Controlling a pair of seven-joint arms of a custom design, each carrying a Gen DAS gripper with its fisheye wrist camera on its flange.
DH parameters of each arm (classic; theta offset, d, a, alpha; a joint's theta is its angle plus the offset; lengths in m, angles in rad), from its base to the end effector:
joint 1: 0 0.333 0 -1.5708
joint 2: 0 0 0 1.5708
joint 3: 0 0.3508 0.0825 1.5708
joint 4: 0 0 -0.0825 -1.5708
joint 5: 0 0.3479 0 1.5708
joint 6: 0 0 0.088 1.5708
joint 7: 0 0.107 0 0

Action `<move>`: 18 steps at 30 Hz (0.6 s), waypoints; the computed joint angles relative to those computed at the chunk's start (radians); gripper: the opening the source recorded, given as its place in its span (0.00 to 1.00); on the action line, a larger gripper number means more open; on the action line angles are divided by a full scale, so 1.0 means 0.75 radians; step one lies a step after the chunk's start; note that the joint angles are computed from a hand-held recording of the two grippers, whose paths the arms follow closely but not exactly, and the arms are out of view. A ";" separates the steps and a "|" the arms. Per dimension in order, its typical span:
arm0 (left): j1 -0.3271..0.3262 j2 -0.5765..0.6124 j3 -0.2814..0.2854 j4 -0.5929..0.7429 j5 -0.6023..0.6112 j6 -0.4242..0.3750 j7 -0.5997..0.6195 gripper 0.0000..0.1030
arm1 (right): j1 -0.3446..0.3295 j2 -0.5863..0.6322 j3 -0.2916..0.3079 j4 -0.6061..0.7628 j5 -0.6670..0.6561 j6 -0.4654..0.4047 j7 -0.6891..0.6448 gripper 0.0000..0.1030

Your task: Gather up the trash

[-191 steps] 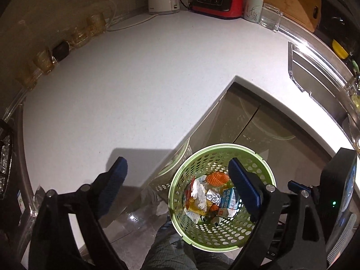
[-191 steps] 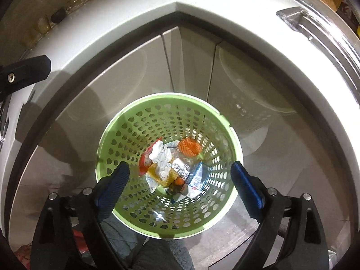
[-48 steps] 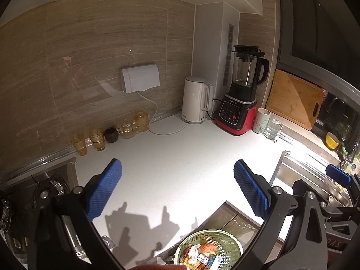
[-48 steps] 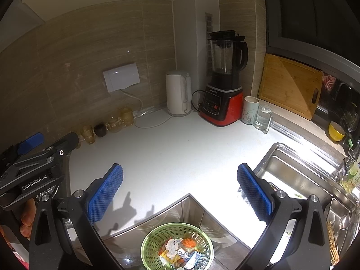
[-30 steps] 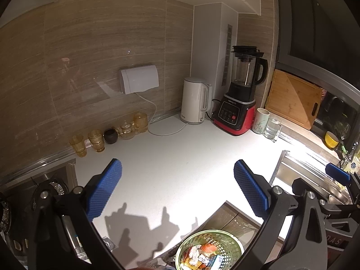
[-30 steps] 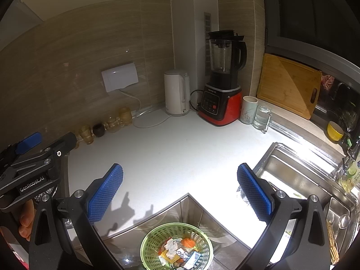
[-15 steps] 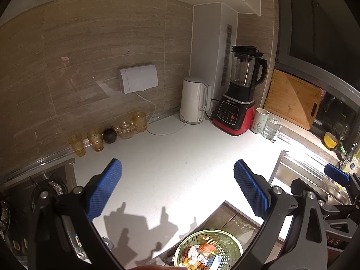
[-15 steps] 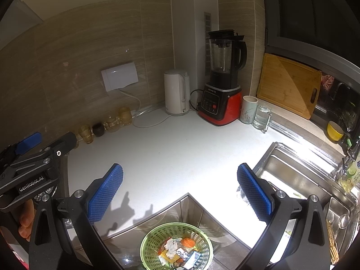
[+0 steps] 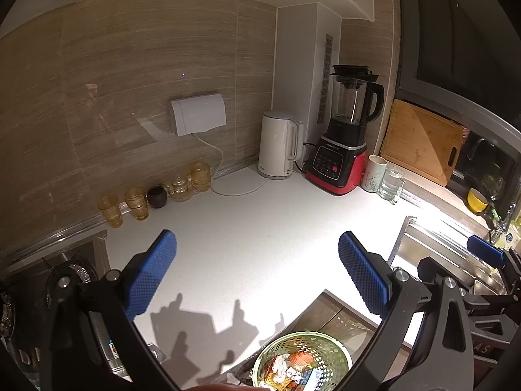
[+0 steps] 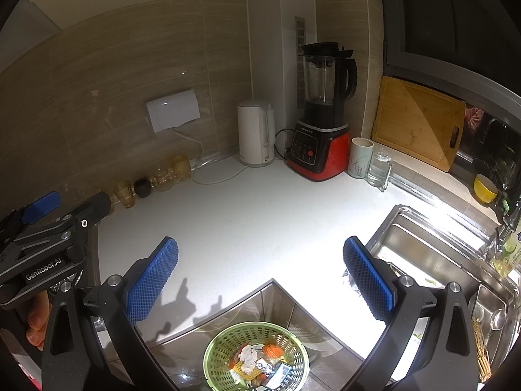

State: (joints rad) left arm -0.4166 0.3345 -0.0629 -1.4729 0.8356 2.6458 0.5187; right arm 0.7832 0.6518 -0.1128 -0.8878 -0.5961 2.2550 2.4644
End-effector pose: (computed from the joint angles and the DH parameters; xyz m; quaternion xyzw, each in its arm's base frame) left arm 0.6042 -0.3269 0.6221 -0.6203 0.6138 -0.3680 0.3210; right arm 0.5802 0.4895 0.6395 -0.6415 0.6185 -0.3060 0.3351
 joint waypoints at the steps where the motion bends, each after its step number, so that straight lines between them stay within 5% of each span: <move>1: 0.000 0.000 -0.001 0.000 -0.001 0.000 0.004 0.92 | -0.001 0.001 0.001 0.000 0.001 0.001 -0.002 0.98; 18: 0.006 0.007 -0.010 0.015 -0.067 -0.004 0.091 0.92 | -0.003 -0.009 0.004 -0.020 0.000 0.008 -0.002 0.98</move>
